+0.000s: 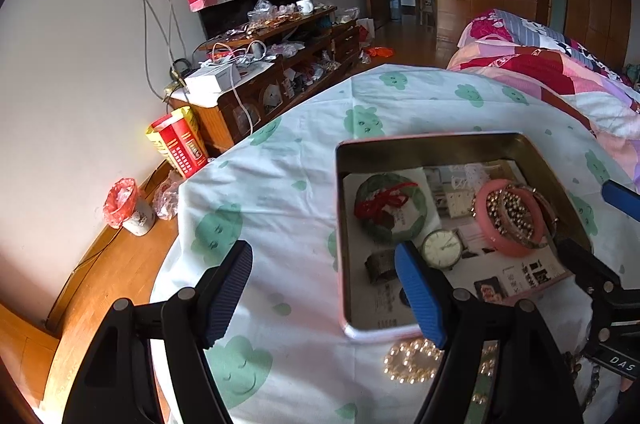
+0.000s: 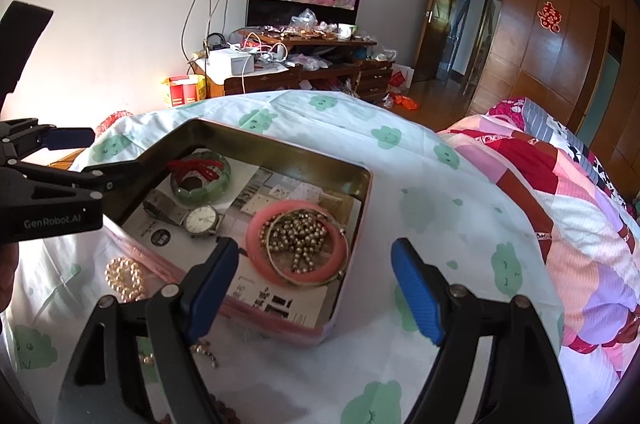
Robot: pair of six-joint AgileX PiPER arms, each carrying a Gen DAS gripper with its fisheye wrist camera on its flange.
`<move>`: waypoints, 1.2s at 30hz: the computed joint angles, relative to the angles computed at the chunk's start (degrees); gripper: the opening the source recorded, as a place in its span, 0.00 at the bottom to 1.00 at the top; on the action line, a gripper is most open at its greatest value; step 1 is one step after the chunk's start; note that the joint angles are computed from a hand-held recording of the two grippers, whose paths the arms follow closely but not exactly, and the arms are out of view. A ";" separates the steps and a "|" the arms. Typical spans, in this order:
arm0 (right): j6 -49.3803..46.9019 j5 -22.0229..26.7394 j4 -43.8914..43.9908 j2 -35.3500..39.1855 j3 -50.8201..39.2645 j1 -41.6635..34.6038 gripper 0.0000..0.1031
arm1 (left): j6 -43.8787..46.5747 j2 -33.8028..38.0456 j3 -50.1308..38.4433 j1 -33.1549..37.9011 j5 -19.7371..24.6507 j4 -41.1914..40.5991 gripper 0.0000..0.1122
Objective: Organize jewelry
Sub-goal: 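Open both tools and lift them out of the tin, then move both tools over the bead strands and close the right tool on the dark bead bracelet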
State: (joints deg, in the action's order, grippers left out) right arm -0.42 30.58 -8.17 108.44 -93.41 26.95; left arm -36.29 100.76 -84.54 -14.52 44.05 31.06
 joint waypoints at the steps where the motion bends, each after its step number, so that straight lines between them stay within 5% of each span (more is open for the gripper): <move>1: 0.51 -0.36 -0.46 -0.80 1.23 0.13 0.78 | -0.06 -0.63 0.88 0.07 -0.09 -0.71 0.66; 18: 1.57 -3.71 -1.88 -15.41 24.07 -2.07 0.79 | -7.58 -16.92 23.50 -5.19 -3.09 -1.39 0.66; 36: 5.71 -4.22 -4.32 -20.06 32.32 -0.99 0.78 | -7.76 -16.13 19.62 -17.63 -0.87 -3.20 0.66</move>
